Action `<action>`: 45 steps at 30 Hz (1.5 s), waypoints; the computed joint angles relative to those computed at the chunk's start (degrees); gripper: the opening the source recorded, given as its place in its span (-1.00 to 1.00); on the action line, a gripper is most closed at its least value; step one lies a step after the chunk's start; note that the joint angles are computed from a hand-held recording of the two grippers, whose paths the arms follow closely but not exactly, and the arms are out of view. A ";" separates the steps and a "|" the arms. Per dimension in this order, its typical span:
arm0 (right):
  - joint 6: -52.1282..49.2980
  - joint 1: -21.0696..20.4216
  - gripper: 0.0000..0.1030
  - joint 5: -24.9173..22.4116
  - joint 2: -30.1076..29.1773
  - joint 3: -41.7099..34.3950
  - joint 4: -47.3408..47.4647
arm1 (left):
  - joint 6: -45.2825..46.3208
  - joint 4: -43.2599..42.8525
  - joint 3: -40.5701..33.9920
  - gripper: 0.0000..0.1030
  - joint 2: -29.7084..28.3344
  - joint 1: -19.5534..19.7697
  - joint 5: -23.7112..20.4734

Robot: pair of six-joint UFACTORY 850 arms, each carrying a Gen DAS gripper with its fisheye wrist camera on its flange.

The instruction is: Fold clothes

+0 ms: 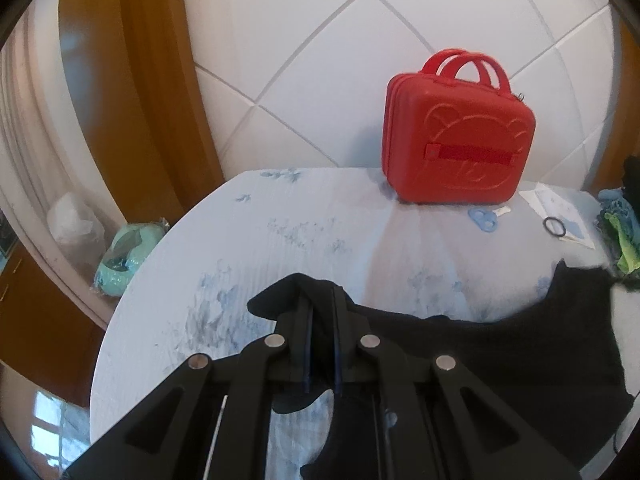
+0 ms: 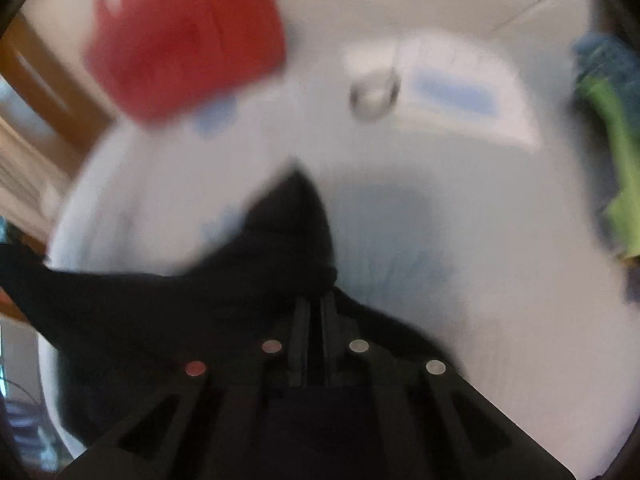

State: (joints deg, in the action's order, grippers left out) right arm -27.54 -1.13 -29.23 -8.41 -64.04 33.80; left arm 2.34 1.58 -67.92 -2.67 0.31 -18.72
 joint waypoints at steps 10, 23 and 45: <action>10.73 -0.39 -0.65 8.97 -1.65 -10.61 -9.36 | -5.99 2.00 -23.86 -0.63 -20.72 -3.42 -5.92; 9.30 -6.45 -0.22 -0.88 14.16 10.93 -7.00 | 9.49 -9.92 0.89 0.68 -3.96 0.38 -16.75; 15.40 -10.37 0.03 -5.96 25.81 28.94 -7.22 | -7.58 -1.81 19.90 0.42 2.32 0.70 -4.61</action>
State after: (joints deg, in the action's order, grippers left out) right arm -12.14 -11.50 -35.19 17.40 -35.09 26.58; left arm -5.25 -0.22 -48.02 -0.35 1.02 -23.33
